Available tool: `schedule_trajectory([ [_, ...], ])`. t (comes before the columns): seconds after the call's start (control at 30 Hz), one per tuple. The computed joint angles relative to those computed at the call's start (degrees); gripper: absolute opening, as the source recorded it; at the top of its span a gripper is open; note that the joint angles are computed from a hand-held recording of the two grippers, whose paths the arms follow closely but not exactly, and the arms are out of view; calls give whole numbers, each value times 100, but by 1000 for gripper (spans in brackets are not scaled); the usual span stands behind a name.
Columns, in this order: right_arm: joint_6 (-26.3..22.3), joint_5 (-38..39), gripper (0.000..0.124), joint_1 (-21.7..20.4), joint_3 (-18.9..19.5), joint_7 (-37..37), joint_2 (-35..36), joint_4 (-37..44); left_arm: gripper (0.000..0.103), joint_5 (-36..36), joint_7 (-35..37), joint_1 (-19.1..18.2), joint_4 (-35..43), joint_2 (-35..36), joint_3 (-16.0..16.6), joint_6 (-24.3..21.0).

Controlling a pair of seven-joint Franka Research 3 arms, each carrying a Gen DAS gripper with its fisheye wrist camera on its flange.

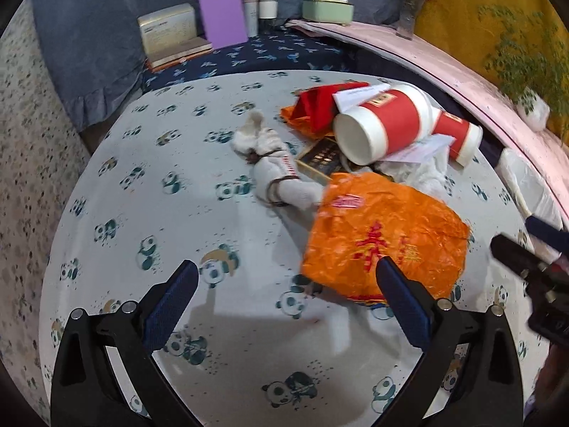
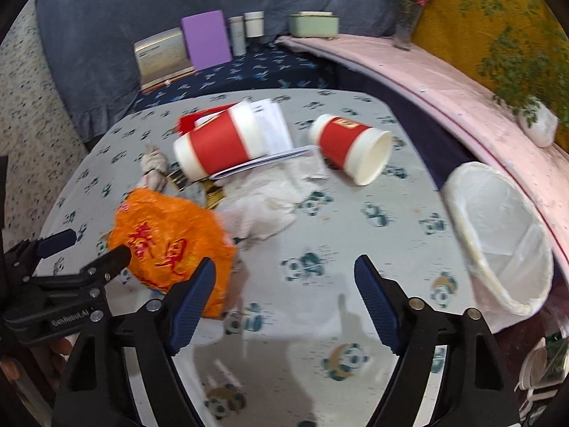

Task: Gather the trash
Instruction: 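Reach the right gripper to the orange plastic bag and grasp it, then grasp the white cloth bundle with the left gripper while right lifts the bag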

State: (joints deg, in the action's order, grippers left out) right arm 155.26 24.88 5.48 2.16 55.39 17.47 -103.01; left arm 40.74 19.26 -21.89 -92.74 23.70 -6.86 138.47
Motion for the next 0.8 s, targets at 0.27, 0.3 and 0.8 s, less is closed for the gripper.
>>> schedule_trajectory([
  [0.27,-505,63,43,97,125,-104,373,280,96,-95,-295,213,-33,-89,58,17],
  [0.3,-560,35,30,116,116,-79,408,306,96,-132,-280,237,61,-24,63,12],
  [0.8,-753,286,3,-6,55,-383,149,186,61,-1170,1022,364,2285,1612,77,-648],
])
